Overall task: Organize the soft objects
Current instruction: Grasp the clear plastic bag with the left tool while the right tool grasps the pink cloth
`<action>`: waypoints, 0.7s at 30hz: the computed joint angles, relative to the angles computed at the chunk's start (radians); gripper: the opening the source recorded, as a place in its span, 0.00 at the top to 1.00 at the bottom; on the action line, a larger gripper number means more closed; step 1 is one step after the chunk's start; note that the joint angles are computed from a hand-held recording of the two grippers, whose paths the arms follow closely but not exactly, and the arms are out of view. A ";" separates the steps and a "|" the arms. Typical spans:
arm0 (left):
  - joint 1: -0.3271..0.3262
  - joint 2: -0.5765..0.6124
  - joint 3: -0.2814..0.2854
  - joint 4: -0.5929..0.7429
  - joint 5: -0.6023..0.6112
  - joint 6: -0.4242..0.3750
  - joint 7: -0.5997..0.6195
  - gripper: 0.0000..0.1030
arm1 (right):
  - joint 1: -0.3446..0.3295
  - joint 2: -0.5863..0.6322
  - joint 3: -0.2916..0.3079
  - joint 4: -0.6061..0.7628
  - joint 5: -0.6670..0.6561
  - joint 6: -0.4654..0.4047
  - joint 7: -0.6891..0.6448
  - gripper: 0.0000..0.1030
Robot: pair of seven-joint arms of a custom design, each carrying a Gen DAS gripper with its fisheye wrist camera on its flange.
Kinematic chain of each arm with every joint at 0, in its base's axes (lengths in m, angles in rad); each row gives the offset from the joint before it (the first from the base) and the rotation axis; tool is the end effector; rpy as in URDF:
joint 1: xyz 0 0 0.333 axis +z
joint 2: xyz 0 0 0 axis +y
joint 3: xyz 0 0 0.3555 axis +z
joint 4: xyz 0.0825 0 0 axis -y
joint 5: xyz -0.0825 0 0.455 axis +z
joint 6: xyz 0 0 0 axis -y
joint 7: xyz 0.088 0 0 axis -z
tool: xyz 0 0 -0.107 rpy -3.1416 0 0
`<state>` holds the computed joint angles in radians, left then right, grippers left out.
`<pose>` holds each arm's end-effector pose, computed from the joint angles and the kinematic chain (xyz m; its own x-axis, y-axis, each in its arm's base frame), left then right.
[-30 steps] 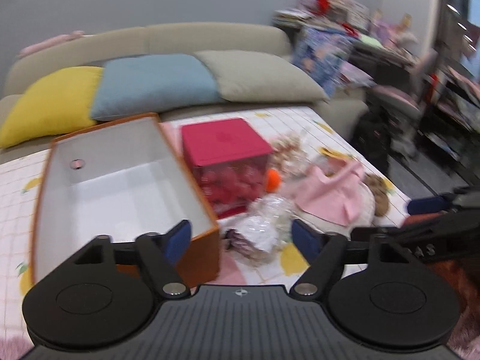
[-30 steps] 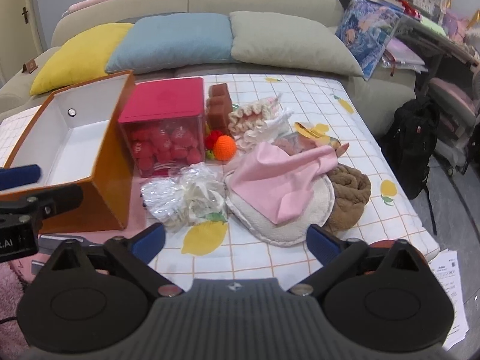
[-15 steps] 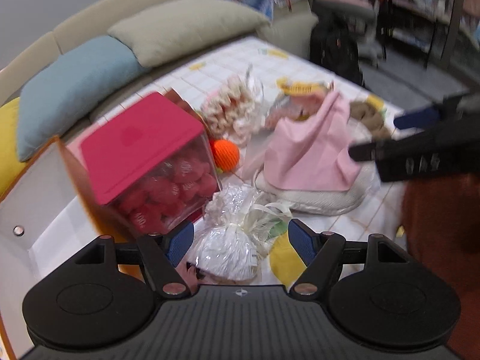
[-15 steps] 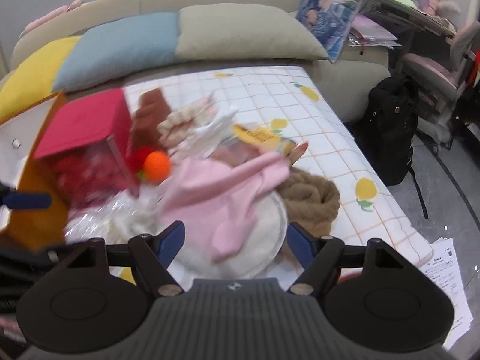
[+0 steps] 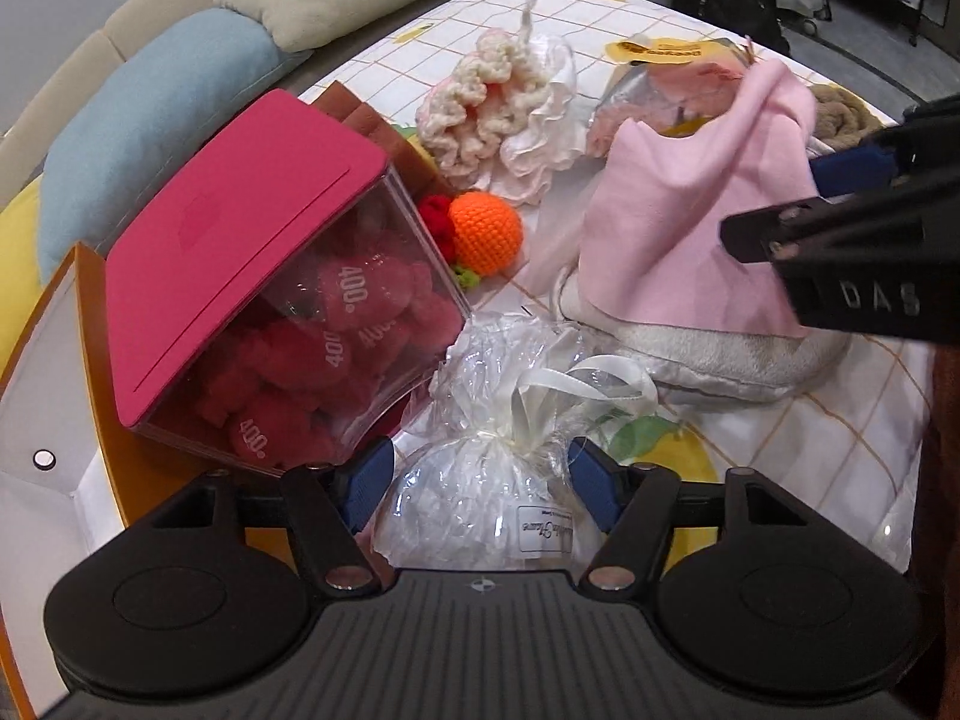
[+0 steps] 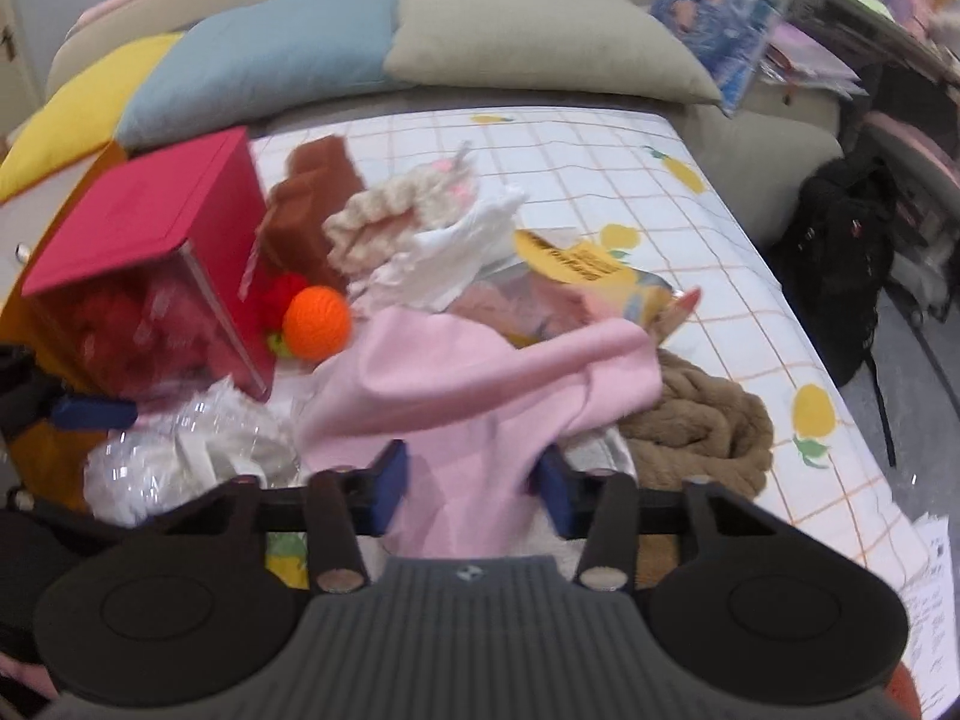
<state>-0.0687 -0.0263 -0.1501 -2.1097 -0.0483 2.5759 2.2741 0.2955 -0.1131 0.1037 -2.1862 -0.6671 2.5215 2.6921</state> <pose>0.6231 -0.1383 0.4864 -0.7092 -0.6486 -0.2761 -0.5370 0.7508 -0.3846 0.5548 0.2419 0.4883 -0.2505 -0.9681 -0.0075 -0.7617 0.2018 -0.6156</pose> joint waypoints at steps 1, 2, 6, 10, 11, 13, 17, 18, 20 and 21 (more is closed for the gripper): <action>0.000 -0.002 0.000 -0.003 0.003 0.005 -0.006 0.34 | 0.002 0.003 -0.001 0.003 0.006 0.000 -0.014 0.89; 0.001 -0.004 0.002 -0.006 -0.006 0.009 -0.004 0.35 | 0.004 0.006 -0.001 0.005 0.017 -0.006 -0.027 0.94; 0.005 -0.013 0.004 -0.016 -0.036 0.026 -0.013 0.46 | -0.002 -0.011 -0.001 -0.014 -0.003 0.021 0.001 0.98; 0.008 -0.048 0.013 -0.041 -0.154 0.038 0.048 0.52 | -0.025 -0.063 0.023 -0.050 -0.160 0.075 0.140 0.99; 0.008 -0.065 0.017 -0.051 -0.194 0.043 0.070 0.53 | -0.030 -0.076 0.031 -0.055 -0.197 0.077 0.173 0.99; 0.010 -0.093 0.028 -0.056 -0.282 0.024 0.096 0.54 | -0.036 -0.104 0.045 -0.066 -0.250 0.074 0.224 0.99; 0.013 -0.153 0.067 -0.052 -0.487 -0.047 0.164 0.54 | -0.041 -0.153 0.065 -0.079 -0.313 0.062 0.283 0.99; 0.013 -0.164 0.075 -0.049 -0.531 -0.060 0.184 0.54 | -0.045 -0.164 0.073 -0.081 -0.341 0.061 0.300 0.99; 0.020 -0.176 0.082 -0.038 -0.586 -0.072 0.194 0.54 | -0.046 -0.183 0.088 -0.079 -0.381 0.049 0.316 0.99; 0.023 -0.185 0.088 -0.033 -0.617 -0.079 0.197 0.54 | -0.044 -0.191 0.092 -0.077 -0.390 0.047 0.319 0.99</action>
